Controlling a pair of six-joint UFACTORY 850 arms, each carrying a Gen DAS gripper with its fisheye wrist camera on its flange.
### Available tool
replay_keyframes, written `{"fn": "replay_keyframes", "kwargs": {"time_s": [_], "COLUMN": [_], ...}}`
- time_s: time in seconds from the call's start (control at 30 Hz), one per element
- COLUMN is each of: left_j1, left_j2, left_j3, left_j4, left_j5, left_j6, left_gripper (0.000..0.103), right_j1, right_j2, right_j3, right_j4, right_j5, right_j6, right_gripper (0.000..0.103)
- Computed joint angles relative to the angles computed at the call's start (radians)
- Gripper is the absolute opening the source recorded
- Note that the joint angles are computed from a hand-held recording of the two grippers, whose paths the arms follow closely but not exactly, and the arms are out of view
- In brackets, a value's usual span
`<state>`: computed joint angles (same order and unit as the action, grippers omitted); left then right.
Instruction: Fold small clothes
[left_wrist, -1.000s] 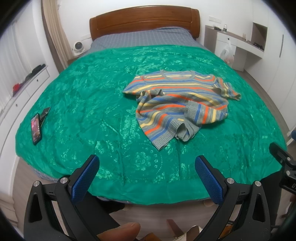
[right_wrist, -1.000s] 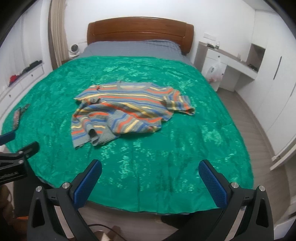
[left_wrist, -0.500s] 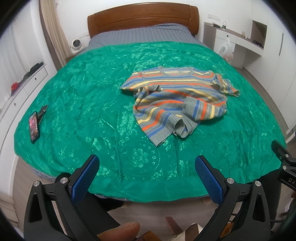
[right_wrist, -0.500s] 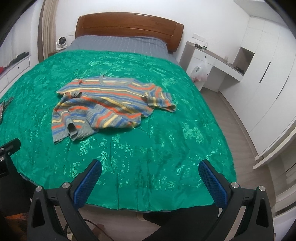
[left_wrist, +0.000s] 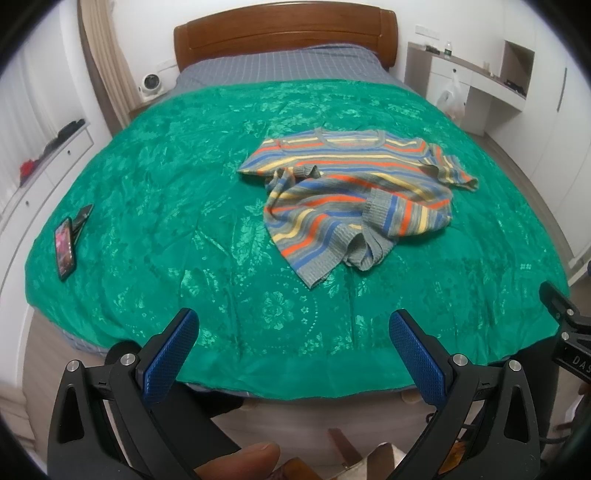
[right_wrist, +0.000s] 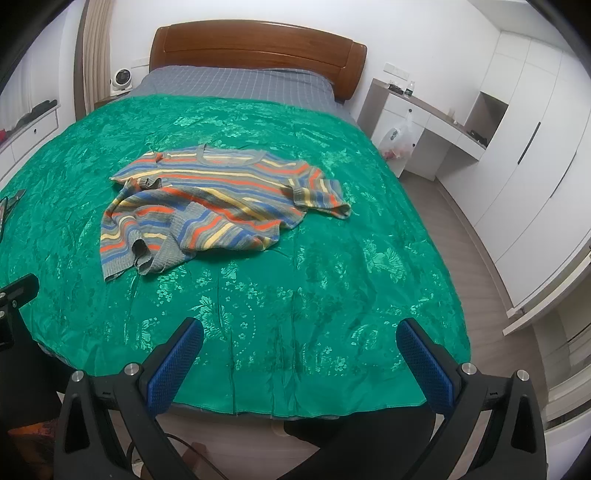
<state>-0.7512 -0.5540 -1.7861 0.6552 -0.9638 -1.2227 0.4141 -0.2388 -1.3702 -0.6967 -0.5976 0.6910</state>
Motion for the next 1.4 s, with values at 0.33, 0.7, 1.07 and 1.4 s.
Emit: {"fn": "replay_keyframes", "kwargs": {"time_s": [0.33,0.7,1.07,1.4], "left_j1": [0.028,0.224,0.210,0.200], "left_j2": [0.003,-0.099,-0.234,0.039], "left_j3": [0.037,0.079,-0.099,0.240], "left_j4": [-0.032,-0.467,-0.487,-0.691], "left_j5": [0.036,0.401,0.352,0.433], "left_j6": [0.007,0.322,0.376,0.670], "left_gripper": [0.103,0.089,0.000,0.000], "right_j1": [-0.026,-0.147,-0.158,-0.251], "right_j2": [0.018,-0.395,-0.743,-0.318], "right_j3": [0.021,-0.435,-0.905,-0.259], "right_j4": [0.094,1.100,1.152,1.152], "right_j5": [0.099,0.051,-0.371,-0.137], "right_j6": [-0.108,-1.210,-1.231,-1.439], "right_gripper": [0.103,0.098,0.008,0.008]}}
